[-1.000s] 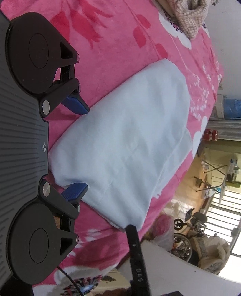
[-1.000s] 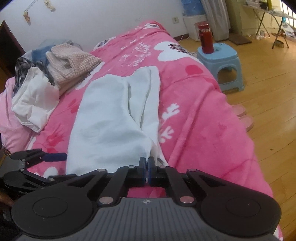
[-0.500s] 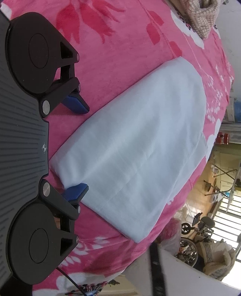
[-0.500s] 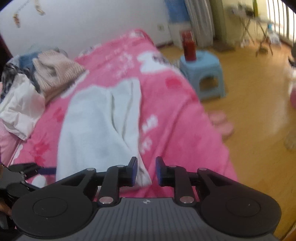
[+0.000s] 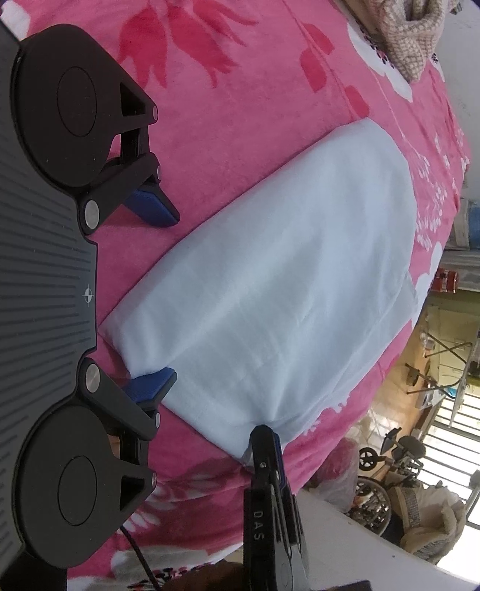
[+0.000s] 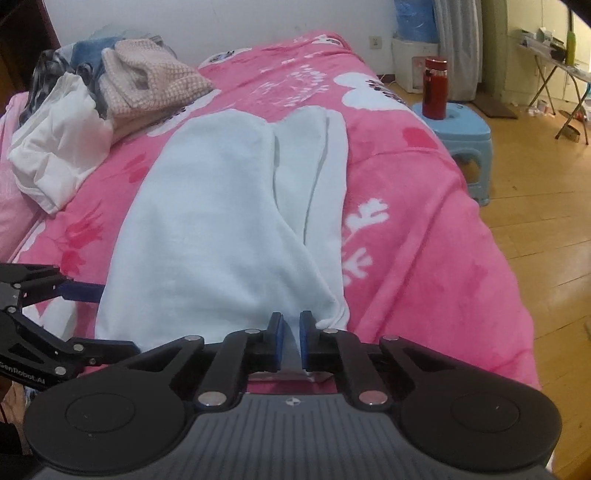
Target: Fold clothes
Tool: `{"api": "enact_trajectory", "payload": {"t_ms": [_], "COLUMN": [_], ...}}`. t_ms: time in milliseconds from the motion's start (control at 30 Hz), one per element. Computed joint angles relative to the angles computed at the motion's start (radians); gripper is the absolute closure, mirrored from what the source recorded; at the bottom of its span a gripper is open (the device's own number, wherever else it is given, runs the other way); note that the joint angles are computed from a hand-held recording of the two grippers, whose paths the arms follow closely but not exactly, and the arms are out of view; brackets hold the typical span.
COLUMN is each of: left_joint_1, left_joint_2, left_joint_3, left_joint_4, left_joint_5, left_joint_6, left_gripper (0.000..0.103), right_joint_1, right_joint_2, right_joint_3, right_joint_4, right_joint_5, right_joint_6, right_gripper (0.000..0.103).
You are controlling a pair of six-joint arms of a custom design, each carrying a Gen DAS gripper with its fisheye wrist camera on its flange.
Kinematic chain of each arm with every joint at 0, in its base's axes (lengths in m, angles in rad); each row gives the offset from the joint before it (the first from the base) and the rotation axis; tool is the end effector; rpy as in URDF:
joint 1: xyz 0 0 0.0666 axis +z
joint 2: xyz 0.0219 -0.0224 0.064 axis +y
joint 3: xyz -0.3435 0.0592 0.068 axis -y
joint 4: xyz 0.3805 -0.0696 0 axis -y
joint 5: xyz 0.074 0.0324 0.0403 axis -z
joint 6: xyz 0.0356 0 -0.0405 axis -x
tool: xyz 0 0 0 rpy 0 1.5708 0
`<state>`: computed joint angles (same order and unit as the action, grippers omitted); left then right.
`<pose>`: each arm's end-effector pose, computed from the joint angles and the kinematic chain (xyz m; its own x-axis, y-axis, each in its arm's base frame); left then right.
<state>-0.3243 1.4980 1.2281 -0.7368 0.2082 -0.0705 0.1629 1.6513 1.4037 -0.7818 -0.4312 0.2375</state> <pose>0.4615 -0.1633 0.2846 -0.7697 0.3315 -0.5456 0.4719 0.8710 -0.1366 0.5313 0.1020 0.2830 -0.7372 -0.3378 -0.5851 -0.5487 0.8046 0.2269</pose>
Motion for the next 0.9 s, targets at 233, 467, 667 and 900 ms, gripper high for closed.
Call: {"api": "enact_trajectory", "payload": {"t_ms": [233,467,667,900], "left_joint_1": [0.003,0.004,0.006,-0.003], "left_joint_2": [-0.029,-0.078,-0.113,-0.123], "left_joint_3": [-0.020,-0.056,-0.090,-0.110], "left_joint_4": [0.025,0.087,0.181,0.230], "left_joint_5": [-0.002,-0.014,0.004,0.053], "left_joint_6": [-0.012,-0.043,-0.040,-0.077], "left_gripper": [0.019,0.019,0.021,0.032], "right_joint_1": [-0.002,-0.005,-0.008,-0.007], "right_joint_2": [-0.007,-0.007,-0.012,-0.015], "right_joint_3": [-0.019,-0.024,-0.035,-0.040], "right_joint_4": [0.026,0.037,0.049,0.056], "right_joint_5": [-0.003,-0.011,-0.016,-0.016], "right_joint_6": [-0.001,-0.005,-0.024,-0.030], "right_gripper": [0.096,0.096,0.096,0.096]}}
